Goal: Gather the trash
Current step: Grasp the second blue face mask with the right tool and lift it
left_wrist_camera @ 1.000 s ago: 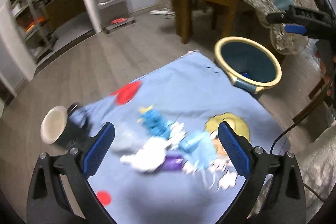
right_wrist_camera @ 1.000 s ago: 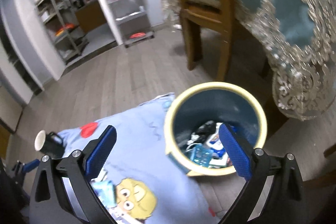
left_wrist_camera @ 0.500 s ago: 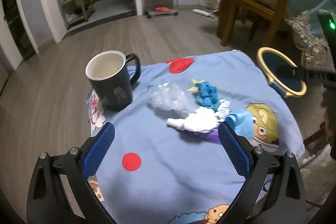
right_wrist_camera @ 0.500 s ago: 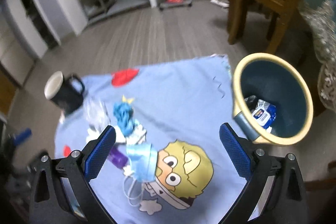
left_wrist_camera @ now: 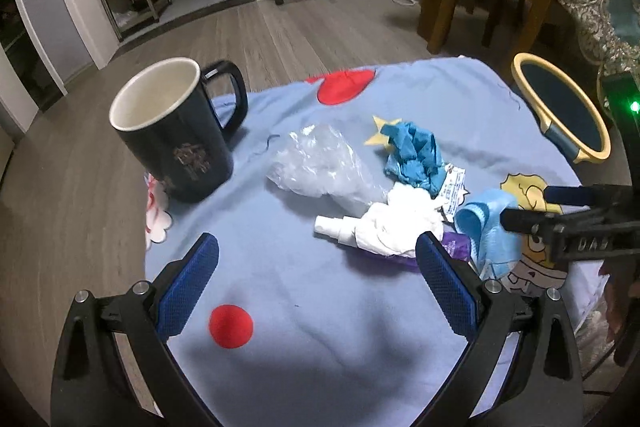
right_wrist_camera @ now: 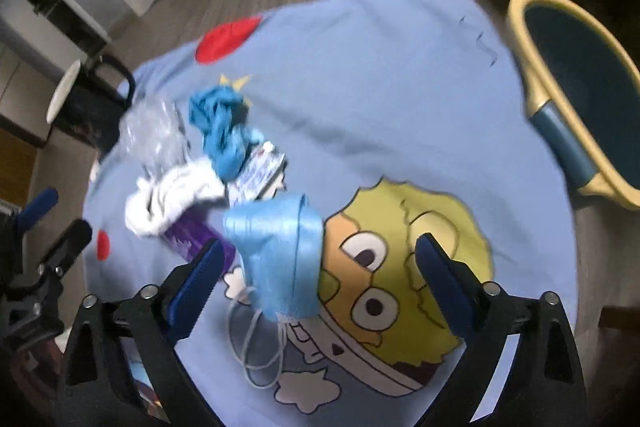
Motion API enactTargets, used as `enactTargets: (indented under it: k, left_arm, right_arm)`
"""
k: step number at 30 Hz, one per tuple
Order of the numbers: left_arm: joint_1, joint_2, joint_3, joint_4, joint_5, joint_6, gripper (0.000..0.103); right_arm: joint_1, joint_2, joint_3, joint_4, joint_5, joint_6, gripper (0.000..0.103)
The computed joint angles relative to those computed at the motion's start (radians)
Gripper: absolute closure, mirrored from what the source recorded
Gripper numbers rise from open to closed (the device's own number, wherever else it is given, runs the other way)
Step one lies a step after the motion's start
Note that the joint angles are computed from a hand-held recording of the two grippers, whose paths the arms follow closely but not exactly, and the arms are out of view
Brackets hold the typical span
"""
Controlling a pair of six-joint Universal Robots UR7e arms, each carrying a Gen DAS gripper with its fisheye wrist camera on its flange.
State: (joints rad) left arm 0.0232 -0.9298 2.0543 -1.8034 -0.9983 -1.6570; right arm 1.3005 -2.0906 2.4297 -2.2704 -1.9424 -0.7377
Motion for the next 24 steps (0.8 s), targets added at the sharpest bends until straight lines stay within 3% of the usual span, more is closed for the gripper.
enactTargets:
  k: [5,8,11,19,24]
  left_arm:
    - [0.014,0.006,0.005,-0.027,0.000,0.004,0.006]
    - [0.018,0.016,0.004,-0.038,-0.001,0.018,0.006]
    - [0.023,0.028,0.002,-0.062,0.000,0.042,0.006]
    - [0.047,0.065,0.001,-0.179,0.033,0.148,0.006]
    - [0.065,0.091,0.004,-0.257,0.025,0.207,0.006]
  right_arm:
    - [0.004,0.027,0.017,0.012,-0.036,-0.032,0.057]
    - [0.002,0.018,0.011,0.040,-0.013,-0.043,0.079]
    - [0.008,0.008,-0.001,0.038,0.013,-0.030,0.086]
    - [0.000,-0.010,-0.091,0.062,0.132,0.099,0.087]
    - [0.005,0.002,-0.106,0.038,0.149,0.102,0.087]
